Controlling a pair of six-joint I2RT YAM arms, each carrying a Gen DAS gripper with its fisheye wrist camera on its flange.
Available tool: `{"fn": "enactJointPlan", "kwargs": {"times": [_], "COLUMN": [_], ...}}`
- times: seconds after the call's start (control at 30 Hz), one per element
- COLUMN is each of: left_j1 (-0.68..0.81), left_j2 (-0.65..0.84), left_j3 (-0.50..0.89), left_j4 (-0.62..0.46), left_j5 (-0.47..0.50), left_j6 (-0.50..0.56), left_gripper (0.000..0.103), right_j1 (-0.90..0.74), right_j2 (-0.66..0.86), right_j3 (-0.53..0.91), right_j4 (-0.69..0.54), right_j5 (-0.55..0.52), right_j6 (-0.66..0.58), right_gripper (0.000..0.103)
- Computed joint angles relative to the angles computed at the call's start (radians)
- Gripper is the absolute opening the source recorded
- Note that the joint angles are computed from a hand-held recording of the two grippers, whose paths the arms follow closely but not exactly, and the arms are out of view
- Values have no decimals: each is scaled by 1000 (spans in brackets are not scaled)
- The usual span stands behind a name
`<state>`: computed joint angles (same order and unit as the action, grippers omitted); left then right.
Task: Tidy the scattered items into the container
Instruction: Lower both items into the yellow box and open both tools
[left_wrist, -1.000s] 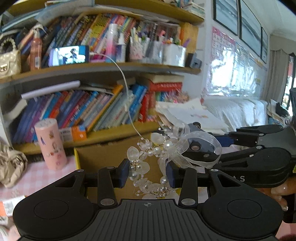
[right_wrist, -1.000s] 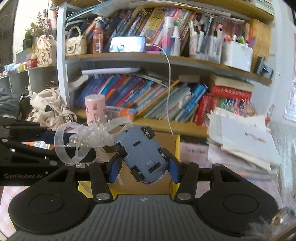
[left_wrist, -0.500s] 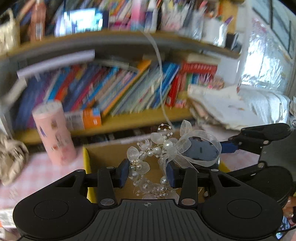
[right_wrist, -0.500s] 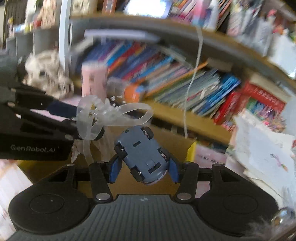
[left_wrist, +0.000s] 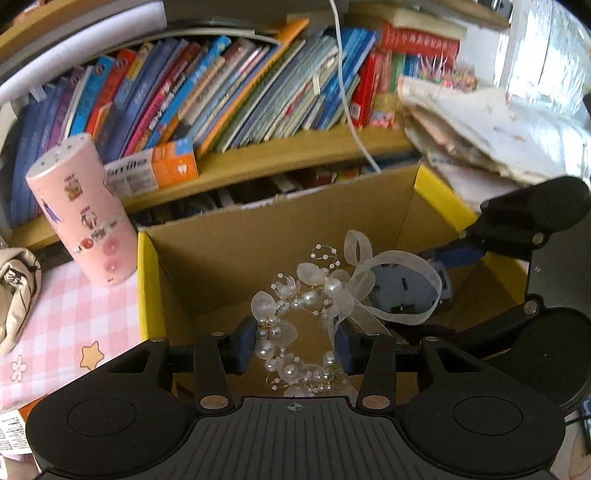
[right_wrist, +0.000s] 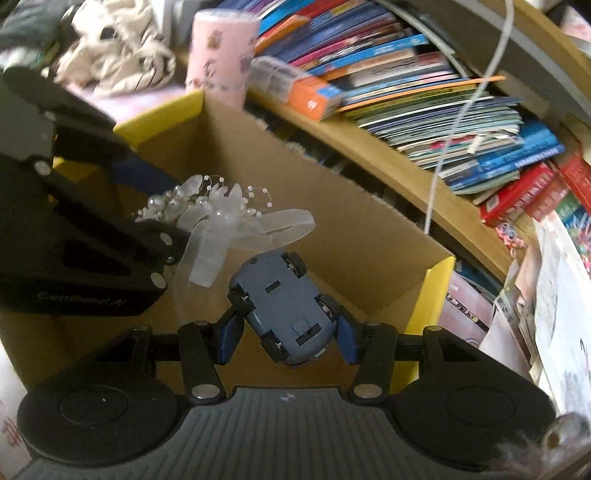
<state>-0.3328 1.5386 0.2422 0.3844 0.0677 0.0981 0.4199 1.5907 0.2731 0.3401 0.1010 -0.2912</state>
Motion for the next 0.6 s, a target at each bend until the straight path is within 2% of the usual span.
{"fn": "enactJointPlan", "kwargs": {"times": [0.47,0.6], "left_j1": [-37,-57], "left_j2": [37,39], "left_j3": [36,37], "left_j4": [-54,-56], "left_j5": [-42,-66], "left_j6": [16,17], "left_gripper": [52,53], "right_j1": [1,10], "right_j2": [72,78], "right_j3": [44,39], "right_j4": [-11,12], "right_j5": [6,24], "right_j6": [-44,-39], "right_gripper": [51,56]}}
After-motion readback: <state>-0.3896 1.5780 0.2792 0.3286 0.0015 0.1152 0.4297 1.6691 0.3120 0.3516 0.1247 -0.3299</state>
